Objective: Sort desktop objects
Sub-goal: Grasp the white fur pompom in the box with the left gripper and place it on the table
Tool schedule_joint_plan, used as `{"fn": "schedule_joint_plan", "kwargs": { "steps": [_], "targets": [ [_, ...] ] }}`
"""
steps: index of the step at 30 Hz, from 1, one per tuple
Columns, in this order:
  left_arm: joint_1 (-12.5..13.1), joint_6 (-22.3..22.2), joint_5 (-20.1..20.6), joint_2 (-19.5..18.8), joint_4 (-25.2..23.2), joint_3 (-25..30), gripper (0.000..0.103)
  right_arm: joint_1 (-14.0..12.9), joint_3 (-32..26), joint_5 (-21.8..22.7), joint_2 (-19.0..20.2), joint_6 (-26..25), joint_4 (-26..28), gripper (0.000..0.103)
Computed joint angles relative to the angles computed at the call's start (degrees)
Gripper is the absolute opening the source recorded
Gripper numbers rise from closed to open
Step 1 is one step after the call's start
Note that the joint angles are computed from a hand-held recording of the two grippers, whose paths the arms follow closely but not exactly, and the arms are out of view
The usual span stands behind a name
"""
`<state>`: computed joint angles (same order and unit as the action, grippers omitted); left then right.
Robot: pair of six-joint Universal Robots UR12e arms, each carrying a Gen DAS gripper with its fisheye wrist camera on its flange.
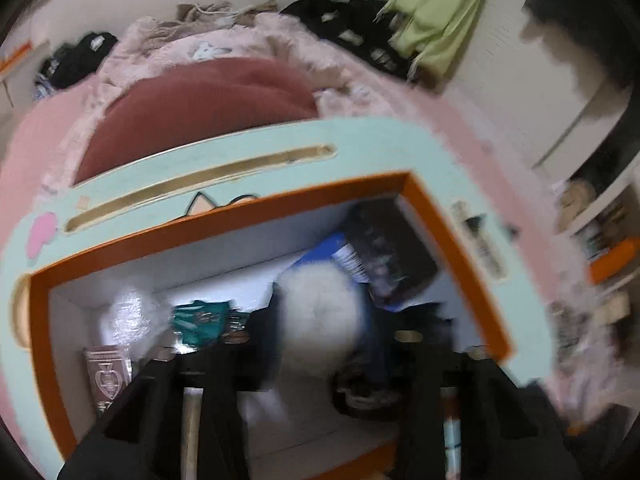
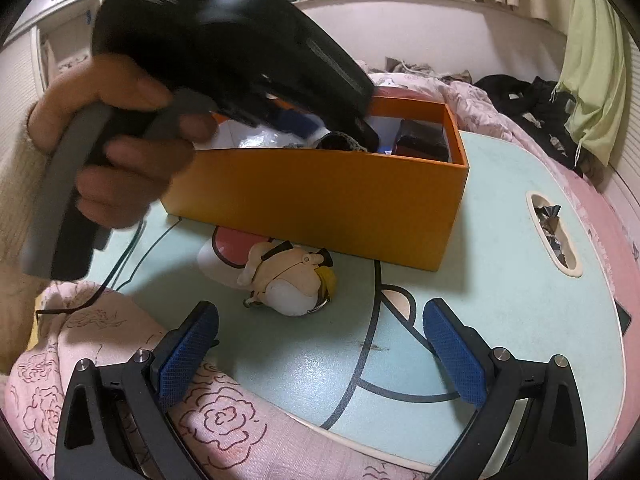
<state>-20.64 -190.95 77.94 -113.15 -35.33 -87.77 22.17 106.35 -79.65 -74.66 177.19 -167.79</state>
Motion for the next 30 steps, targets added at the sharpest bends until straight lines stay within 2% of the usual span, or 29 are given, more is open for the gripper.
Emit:
{"fn": "schedule_joint_plan", "kwargs": {
  "steps": [4, 8, 13, 16, 19, 22, 24, 25, 26, 28, 30],
  "targets": [
    [1.2, -1.9, -1.2, 3.3, 9.4, -4.7, 0.033, 0.0, 0.1, 0.0, 0.0, 0.0, -0.1, 0.102],
    [2.4, -4.2, -2.6, 7.5, 15.9, -10.2, 0.033, 0.0, 0.1, 0.0, 0.0, 0.0, -0.2, 0.102],
    [3.4, -4.8, -5.3, 10.7, 20.2, -16.2, 0.033, 0.1, 0.2, 0.0, 0.0, 0.2, -0.3, 0.102],
    [3.2, -2.6, -6.9, 11.8, 18.5, -19.1, 0.033, 0.1, 0.2, 0.0, 0.0, 0.2, -0.4, 0.102],
    [2.5, -2.3, -5.4, 10.8, 16.8, -19.7, 0.034, 0.1, 0.2, 0.0, 0.0, 0.2, -0.4, 0.102],
    [2.0, -4.5, -2.3, 9.2, 15.3, -19.1, 0.041, 0.1, 0.3, 0.2, 0.0, 0.4, -0.5, 0.102],
    [2.2, -5.5, -2.2, 9.4, 17.2, -19.7, 0.042, 0.1, 0.4, 0.5, -0.1, 0.6, -0.7, 0.102],
    [2.0, -5.7, -1.1, 9.9, 19.5, -20.5, 0.046, 0.1, 0.5, 0.5, -0.1, 0.7, -0.8, 0.102],
    [1.7, -5.5, 0.5, 10.5, 21.5, -21.3, 0.06, 0.1, 0.4, 0.5, 0.0, 0.7, -0.8, 0.102],
    [0.4, -3.3, 6.3, 11.7, 25.1, -23.0, 0.083, 0.1, 0.3, 0.5, 0.1, 0.6, -0.7, 0.102],
    [-0.9, 0.9, 11.2, 12.4, 26.3, -24.0, 0.084, 0.1, 0.3, 0.5, 0.1, 0.7, -0.8, 0.102]
  ]
}}
